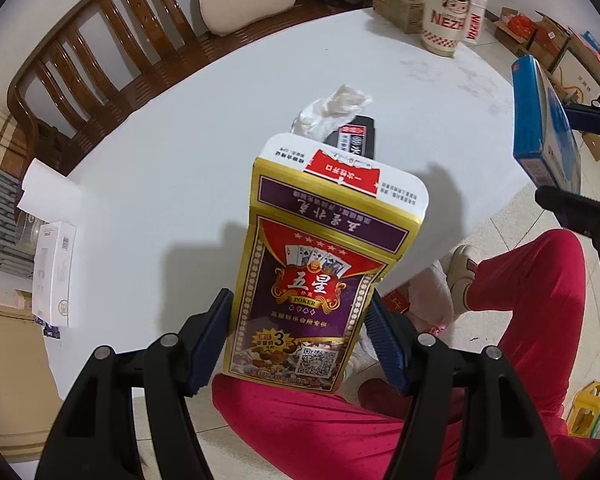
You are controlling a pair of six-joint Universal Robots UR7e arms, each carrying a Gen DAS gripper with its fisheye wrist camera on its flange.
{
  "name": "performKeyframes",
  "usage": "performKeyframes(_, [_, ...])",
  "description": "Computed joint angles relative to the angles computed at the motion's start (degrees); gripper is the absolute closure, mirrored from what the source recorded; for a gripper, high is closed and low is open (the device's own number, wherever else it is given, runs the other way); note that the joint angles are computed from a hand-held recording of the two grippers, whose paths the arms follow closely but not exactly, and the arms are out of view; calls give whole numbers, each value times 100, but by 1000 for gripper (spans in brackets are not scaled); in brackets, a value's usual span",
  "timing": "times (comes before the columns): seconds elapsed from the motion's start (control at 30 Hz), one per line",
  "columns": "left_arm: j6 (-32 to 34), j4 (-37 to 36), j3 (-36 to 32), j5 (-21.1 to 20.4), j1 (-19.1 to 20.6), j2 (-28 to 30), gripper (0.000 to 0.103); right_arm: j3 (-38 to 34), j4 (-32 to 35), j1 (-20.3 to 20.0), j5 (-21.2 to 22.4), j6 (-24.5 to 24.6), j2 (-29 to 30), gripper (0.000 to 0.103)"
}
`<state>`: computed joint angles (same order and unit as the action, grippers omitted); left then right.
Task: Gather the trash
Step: 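Carry the card box and medicine box down over the white trash bag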
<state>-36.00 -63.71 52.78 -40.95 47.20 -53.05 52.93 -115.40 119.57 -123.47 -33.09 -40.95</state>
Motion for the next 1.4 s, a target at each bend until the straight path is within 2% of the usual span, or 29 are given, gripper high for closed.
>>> performKeyframes(0.17, [-4, -294, 535, 20, -197, -269, 39, 607, -288, 110, 86, -33, -390, 37])
performKeyframes(0.43, [-38, -767, 1403, -231, -346, -619, 39, 1591, -722, 221, 136, -71, -929, 37])
performKeyframes(0.73, [54, -1343, 2384, -517, -461, -944, 39, 2398, -812, 194, 240, 133, -1322, 37])
performKeyframes(1.0, [99, -1751, 2947, -545, -410, -1014, 39, 2935, -987, 113, 206, 380, -1502, 37])
performKeyframes(1.1, [183, -1930, 3083, -699, -328, -1016, 39, 3069, -1079, 71, 161, 424, -1530, 37])
performKeyframes(1.23, [288, -2116, 3254, -562, -282, -983, 39, 3242, -1209, -25, 117, 499, -1545, 37])
performKeyframes(1.4, [553, -2515, 3469, -647, -144, -928, 39, 3369, -1303, -166, 96, 591, -1488, 37])
